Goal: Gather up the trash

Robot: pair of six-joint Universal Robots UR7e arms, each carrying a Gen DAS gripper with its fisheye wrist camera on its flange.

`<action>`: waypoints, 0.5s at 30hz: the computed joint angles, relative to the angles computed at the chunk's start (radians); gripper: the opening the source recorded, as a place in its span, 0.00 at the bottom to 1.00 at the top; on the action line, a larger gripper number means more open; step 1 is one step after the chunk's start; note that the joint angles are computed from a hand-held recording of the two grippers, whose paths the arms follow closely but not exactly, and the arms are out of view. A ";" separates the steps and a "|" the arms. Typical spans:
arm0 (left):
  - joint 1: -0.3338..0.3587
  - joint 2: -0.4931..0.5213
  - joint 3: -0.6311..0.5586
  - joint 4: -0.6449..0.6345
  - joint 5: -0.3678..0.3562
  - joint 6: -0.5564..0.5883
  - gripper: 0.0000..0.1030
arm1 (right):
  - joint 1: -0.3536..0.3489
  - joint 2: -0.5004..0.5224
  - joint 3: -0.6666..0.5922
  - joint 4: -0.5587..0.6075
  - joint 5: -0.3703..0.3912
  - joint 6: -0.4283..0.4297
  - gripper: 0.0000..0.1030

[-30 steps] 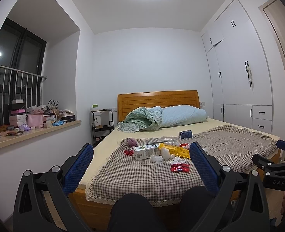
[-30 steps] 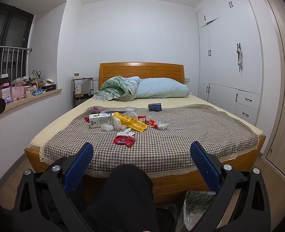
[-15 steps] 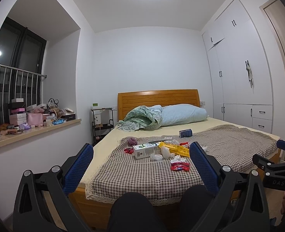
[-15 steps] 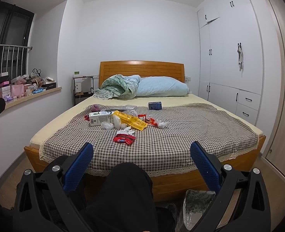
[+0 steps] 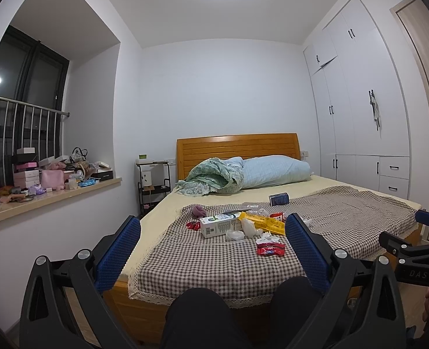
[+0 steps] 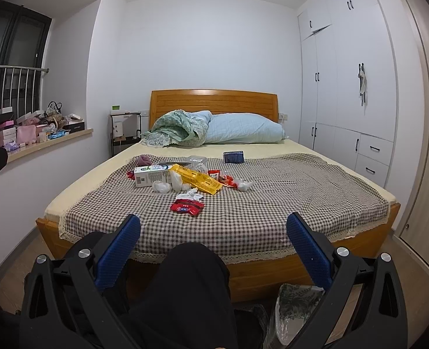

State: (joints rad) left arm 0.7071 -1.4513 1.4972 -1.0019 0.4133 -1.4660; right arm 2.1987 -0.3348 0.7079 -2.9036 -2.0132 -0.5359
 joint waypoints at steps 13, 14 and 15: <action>0.003 0.000 0.002 0.006 0.002 -0.008 0.93 | -0.001 0.004 -0.013 0.009 0.002 0.001 0.94; 0.003 0.001 0.001 0.006 0.001 -0.006 0.93 | -0.001 0.004 -0.012 0.009 0.002 0.001 0.94; 0.003 0.000 0.001 0.006 0.001 -0.006 0.93 | -0.001 0.004 -0.012 0.008 0.002 0.001 0.94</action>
State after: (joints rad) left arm 0.7099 -1.4510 1.4983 -0.9960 0.4138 -1.4723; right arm 2.1978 -0.3311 0.6964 -2.8951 -2.0114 -0.5348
